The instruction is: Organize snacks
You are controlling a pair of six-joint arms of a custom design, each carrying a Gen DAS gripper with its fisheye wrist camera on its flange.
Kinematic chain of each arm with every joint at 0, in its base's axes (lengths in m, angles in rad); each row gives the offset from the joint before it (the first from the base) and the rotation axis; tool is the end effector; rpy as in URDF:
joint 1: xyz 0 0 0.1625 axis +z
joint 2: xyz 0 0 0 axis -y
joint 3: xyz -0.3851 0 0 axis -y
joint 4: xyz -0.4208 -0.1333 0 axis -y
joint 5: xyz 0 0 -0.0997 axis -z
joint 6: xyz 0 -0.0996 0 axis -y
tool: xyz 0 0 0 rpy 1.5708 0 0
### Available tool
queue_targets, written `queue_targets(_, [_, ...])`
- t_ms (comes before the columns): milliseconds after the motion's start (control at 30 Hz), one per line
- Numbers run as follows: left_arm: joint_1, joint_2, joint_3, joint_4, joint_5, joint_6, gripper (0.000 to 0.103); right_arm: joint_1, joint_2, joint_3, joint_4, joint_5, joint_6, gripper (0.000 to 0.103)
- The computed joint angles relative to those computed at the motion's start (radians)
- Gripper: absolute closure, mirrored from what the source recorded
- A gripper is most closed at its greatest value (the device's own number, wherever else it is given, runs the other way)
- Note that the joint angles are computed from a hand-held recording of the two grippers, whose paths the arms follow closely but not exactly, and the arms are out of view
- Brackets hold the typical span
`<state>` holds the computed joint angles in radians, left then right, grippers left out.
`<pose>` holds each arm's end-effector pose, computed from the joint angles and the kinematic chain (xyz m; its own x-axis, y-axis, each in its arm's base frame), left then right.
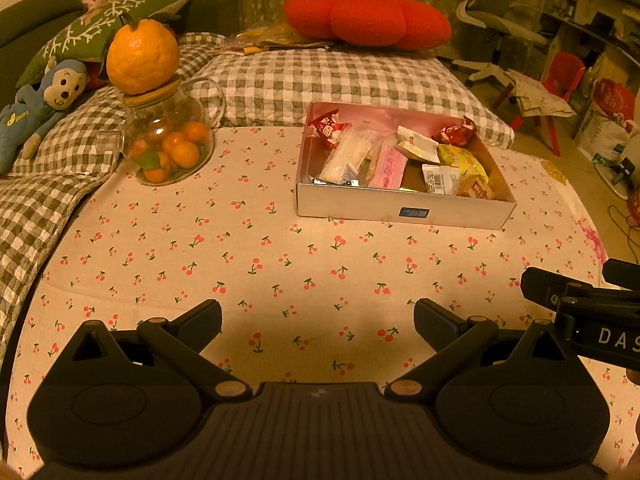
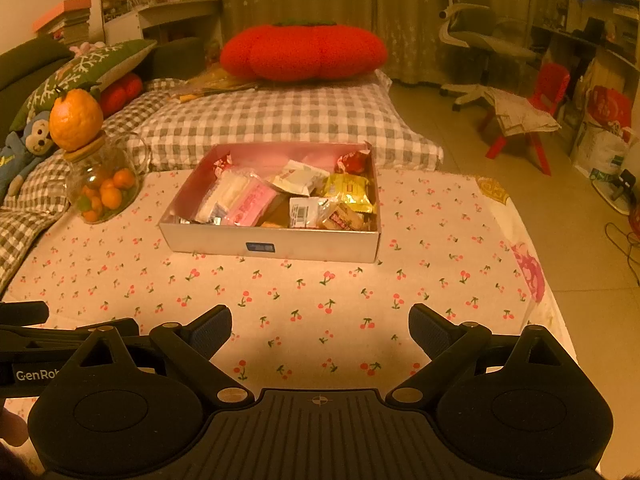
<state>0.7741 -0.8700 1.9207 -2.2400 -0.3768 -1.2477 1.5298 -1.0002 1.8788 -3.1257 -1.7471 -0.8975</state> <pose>-0.2256 -0.5365 0.0206 -0.6324 -0.4549 -0.6271 0.2015 0.6850 -0.7001 0.0905 -0.6199 0.1486 -0.6356 -0.5156 0.5746 -0.7456 0.6032 -0.2834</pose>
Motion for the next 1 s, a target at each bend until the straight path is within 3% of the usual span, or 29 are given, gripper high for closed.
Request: queue_targets(1000, [0.002,-0.004,0.000,0.024,-0.013,-0.014,0.001,0.003,0.003,0.000,0.007,-0.012,0.003,0.006])
